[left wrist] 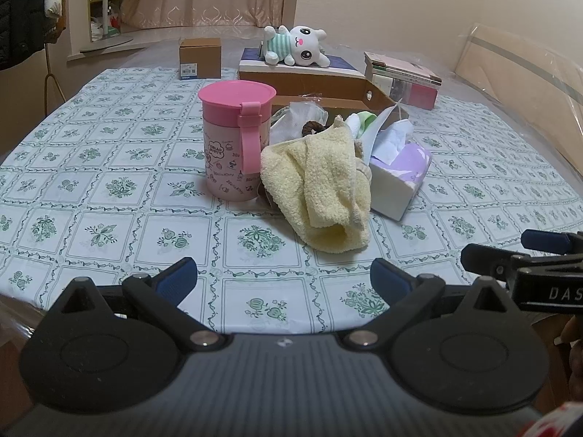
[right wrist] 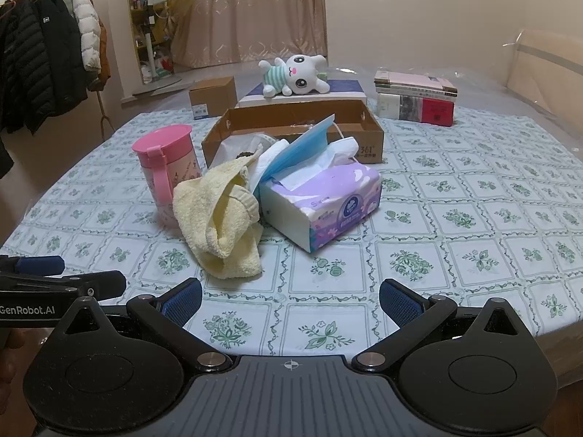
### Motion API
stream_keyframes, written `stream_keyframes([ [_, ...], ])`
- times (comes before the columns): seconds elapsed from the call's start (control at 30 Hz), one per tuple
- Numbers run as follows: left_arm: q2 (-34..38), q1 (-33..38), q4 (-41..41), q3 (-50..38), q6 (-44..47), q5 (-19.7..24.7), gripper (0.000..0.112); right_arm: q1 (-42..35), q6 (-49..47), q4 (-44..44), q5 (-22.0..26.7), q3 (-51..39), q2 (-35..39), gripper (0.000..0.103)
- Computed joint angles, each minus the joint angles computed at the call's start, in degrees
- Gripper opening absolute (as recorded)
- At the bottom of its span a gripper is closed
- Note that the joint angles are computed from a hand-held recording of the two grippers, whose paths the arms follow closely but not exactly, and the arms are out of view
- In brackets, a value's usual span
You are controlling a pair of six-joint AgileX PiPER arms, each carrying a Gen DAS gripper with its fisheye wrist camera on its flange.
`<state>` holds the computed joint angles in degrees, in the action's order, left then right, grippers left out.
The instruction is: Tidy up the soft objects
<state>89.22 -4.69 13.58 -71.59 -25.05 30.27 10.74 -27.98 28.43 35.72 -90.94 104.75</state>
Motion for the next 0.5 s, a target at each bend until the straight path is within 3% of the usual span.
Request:
stream_keyframes([
  [0.5,0.12,-0.28,-0.09,0.03,-0.24,-0.12,0.100,0.05,0.00,-0.12,-0.31,0.11,0.03,0.103],
])
